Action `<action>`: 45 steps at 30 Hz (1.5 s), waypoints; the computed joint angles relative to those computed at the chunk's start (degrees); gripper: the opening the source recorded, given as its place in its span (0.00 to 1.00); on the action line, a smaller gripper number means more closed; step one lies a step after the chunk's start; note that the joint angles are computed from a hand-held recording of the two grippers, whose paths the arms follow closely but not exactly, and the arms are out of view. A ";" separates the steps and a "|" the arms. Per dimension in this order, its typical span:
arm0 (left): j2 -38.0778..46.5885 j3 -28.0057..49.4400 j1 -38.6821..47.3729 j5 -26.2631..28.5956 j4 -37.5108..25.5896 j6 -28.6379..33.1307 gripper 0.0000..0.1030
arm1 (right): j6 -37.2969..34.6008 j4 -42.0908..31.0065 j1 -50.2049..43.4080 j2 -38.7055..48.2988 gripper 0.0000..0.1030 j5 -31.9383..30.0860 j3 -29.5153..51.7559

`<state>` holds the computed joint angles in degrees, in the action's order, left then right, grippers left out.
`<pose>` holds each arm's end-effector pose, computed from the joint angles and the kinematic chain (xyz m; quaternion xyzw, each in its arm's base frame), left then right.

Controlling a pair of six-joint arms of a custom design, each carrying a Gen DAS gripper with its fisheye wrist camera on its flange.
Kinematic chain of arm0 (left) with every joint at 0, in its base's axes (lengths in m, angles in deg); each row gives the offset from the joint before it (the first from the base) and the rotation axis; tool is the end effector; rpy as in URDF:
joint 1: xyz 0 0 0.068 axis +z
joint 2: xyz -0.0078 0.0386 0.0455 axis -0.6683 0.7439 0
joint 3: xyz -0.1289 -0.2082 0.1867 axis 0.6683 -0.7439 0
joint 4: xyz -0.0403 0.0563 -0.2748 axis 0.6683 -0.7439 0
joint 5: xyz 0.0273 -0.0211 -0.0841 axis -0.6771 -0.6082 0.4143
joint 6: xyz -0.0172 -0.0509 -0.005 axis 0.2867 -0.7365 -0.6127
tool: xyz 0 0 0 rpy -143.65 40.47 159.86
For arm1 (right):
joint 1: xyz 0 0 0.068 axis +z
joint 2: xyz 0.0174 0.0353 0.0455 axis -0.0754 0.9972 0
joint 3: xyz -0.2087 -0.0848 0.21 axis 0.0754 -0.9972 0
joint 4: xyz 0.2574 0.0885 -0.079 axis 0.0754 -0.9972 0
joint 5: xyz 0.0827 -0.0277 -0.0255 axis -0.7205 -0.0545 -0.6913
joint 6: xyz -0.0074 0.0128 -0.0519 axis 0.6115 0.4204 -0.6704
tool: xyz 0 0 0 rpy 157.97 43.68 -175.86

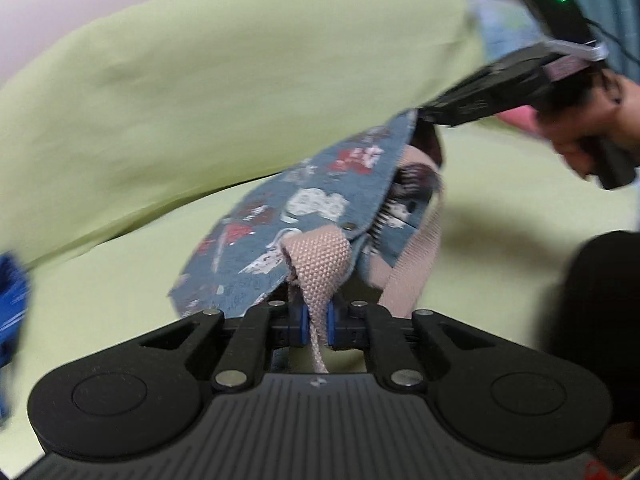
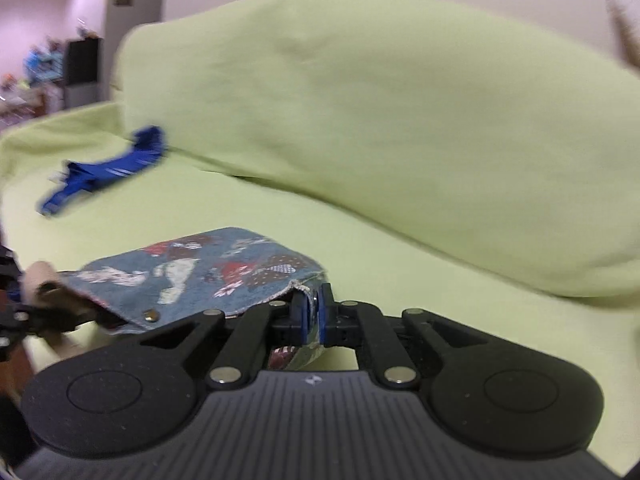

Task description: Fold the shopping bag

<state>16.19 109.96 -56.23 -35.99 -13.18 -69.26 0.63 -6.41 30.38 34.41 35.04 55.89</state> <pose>0.2021 -0.0589 0.3233 0.2870 0.8310 -0.0765 0.4703 0.2748 0.1805 0.3745 -0.1988 0.8442 0.0537 0.4949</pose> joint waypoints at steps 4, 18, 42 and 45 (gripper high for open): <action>4.27 1.76 -17.54 -4.88 1.37 -4.93 0.10 | -1.57 -5.92 -8.55 -9.33 0.04 0.76 -4.44; 8.27 6.17 -24.77 -6.17 -3.19 -1.75 0.58 | -5.12 -12.04 -32.33 -22.23 0.26 -11.19 -18.07; 45.67 29.34 0.65 3.77 -0.46 1.76 0.01 | 33.57 0.08 -35.23 -28.41 0.88 -33.61 -33.27; 42.80 26.21 0.91 4.23 0.54 3.32 0.01 | 34.03 3.87 -35.68 -22.48 0.64 -35.59 -32.20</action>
<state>58.99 136.17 -55.31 -31.76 -12.64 -65.94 34.66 -2.55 -5.30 11.93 -0.55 23.69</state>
